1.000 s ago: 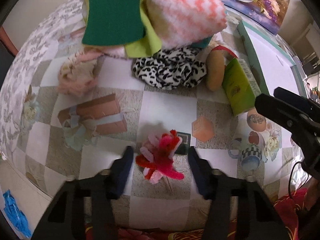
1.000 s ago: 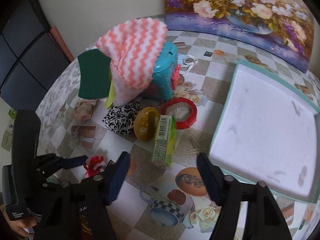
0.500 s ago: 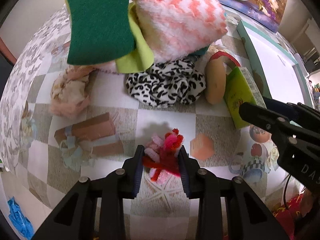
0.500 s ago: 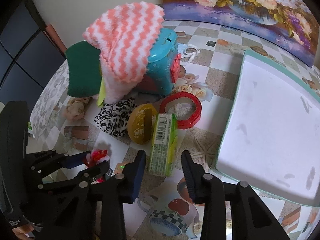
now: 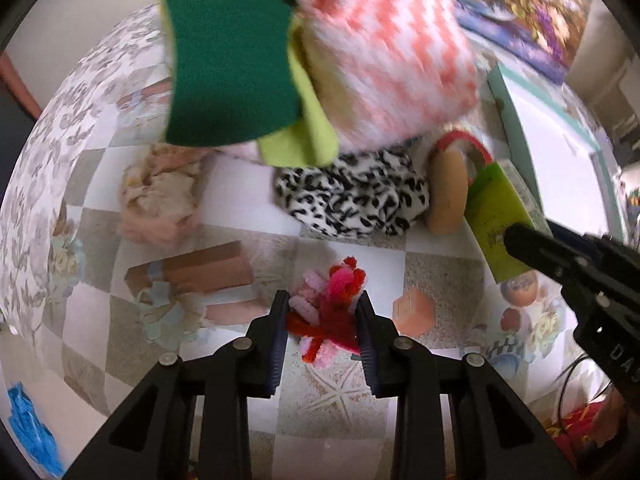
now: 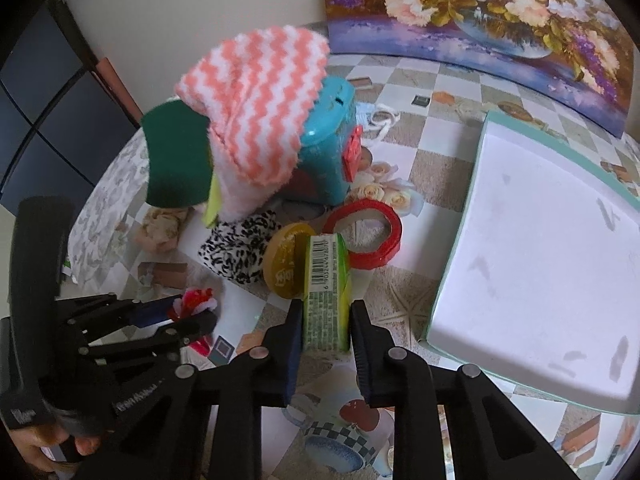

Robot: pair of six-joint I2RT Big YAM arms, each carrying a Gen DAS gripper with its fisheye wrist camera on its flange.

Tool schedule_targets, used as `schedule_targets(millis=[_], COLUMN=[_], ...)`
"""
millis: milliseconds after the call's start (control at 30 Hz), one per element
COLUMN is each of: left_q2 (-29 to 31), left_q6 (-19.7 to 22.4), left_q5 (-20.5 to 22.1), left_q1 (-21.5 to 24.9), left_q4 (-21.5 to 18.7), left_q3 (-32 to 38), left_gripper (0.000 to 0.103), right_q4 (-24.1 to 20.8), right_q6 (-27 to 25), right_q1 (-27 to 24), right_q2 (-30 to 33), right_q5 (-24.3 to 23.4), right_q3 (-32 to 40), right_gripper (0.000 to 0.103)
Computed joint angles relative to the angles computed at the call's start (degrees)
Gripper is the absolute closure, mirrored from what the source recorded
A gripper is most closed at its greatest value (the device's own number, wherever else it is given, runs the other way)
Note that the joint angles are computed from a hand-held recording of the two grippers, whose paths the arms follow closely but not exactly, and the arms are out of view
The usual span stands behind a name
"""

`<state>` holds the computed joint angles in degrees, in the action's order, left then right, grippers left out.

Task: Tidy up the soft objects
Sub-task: 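Grasp the red fuzzy toy with the left tool while the right tool grasps the green juice box, then carry both items into the white tray and open both tools to release them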

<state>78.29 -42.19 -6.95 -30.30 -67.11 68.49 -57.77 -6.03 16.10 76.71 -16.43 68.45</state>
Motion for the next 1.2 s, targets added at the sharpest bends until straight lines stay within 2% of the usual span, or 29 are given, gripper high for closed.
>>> schedule_targets(millis=[167, 367, 433, 600, 700, 800, 1033, 1133, 1200], left_q2=[-0.52, 2.49, 4.52, 8.80, 10.54, 14.74, 21.16, 24.24, 25.78], left_q6=[-0.53, -0.14, 0.21, -0.52, 0.19, 1.04, -0.12, -2.19, -2.93], left_q5=[-0.18, -1.93, -2.40, -5.10, -5.93, -6.64, -4.97, -5.11, -4.35], left_q1=[0.94, -0.24, -0.52, -2.46, -4.06, -5.96, -8.83, -9.70, -10.10], left_q4=[-0.88, -2.91, -3.05, -3.25, -5.63, -8.26, -9.38, -10.17, -9.53], left_q3=[3.37, 11.96, 15.48, 21.90, 25.85, 31.71, 39.59, 41.84, 42.24], left_gripper=[0.070, 0.070, 0.070, 0.070, 0.070, 0.070, 0.070, 0.070, 0.070], right_q4=[0.63, 2.90, 3.60, 5.09, 4.27, 3.28, 1.84, 1.36, 0.93], right_q6=[1.53, 4.85, 5.98, 6.90, 9.05, 10.83, 13.62, 16.17, 16.81], right_q1=[-1.29, -4.00, -4.78, -7.01, -10.26, -13.05, -19.87, -23.60, -26.27], right_q2=[-1.58, -3.97, -4.95, -6.11, -5.39, -4.44, -2.64, -1.36, -1.38], right_q5=[-1.75, -3.57, -2.25, 4.59, 5.09, 7.17, 7.39, 6.14, 6.93], right_q3=[-0.11, -0.31, -0.38, 0.23, 0.93, 1.84, 3.29, 3.77, 3.31], right_gripper=[0.078, 0.078, 0.078, 0.078, 0.078, 0.078, 0.078, 0.078, 0.078])
